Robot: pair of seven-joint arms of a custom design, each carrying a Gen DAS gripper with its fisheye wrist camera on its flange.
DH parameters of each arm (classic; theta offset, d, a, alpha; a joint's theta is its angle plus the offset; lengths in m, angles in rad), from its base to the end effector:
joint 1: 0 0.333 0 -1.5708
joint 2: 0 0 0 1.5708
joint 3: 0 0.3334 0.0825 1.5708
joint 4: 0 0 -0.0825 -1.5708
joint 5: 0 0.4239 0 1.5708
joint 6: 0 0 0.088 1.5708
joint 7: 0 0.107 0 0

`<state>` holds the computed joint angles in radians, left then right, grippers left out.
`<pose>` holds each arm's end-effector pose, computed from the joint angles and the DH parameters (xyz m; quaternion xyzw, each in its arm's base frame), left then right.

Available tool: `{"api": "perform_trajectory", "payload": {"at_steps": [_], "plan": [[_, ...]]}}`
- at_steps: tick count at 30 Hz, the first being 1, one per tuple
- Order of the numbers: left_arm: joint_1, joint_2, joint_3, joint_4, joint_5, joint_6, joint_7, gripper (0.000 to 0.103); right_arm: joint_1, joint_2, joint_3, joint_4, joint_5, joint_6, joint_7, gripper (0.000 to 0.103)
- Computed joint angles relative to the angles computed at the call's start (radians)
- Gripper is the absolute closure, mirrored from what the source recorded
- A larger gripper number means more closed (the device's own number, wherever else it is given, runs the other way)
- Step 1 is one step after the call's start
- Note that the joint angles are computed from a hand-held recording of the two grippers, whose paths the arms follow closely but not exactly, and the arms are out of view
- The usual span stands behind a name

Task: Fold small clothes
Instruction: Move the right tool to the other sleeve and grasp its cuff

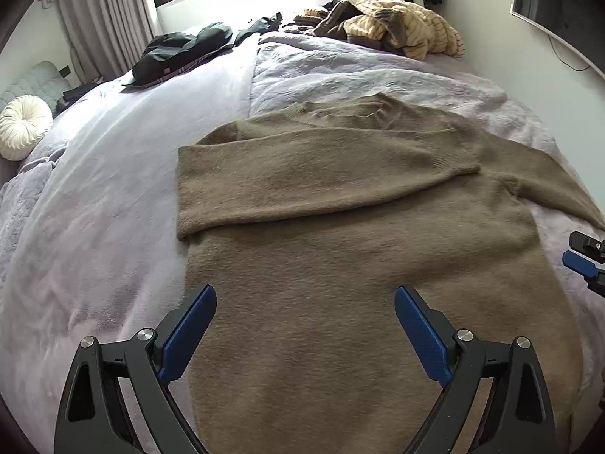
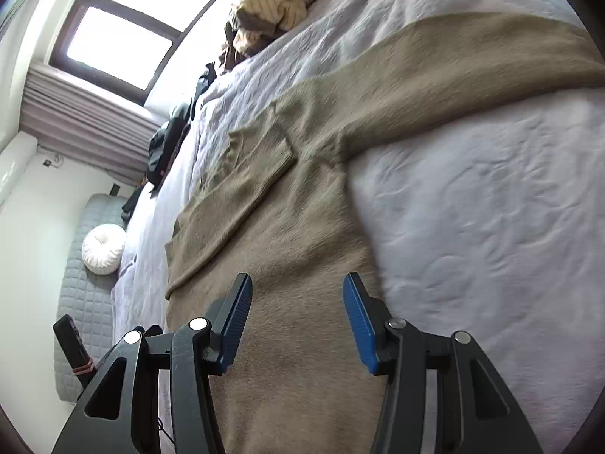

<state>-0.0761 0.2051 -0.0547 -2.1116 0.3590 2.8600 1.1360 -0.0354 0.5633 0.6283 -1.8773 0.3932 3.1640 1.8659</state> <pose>0.6364 -0.1020 0.3673 -0.6757 0.6822 -0.1894 0.2054 0.6420 0.3238 0.3278 -0.5346 0.7362 0.0686 0.4093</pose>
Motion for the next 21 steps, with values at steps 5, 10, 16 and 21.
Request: {"api": "perform_trajectory", "payload": {"at_steps": [5, 10, 16, 21], "plan": [[-0.008, -0.035, -0.025, -0.007, -0.026, 0.014, 0.021, 0.007, -0.105, -0.041, 0.080, -0.079, -0.012, 0.059, -0.004, 0.049], [-0.021, -0.049, -0.048, 0.007, -0.049, 0.018, 0.037, 0.007, -0.175, -0.107, 0.106, -0.136, -0.076, 0.088, 0.031, 0.049], [-0.042, -0.052, -0.080, 0.051, -0.106, 0.016, 0.090, 0.007, -0.246, -0.178, 0.118, -0.188, -0.143, 0.145, 0.096, 0.049], [-0.043, -0.033, -0.144, 0.126, -0.262, 0.022, 0.229, 0.007, -0.235, -0.256, 0.061, -0.231, -0.187, 0.177, 0.153, 0.049]]}}
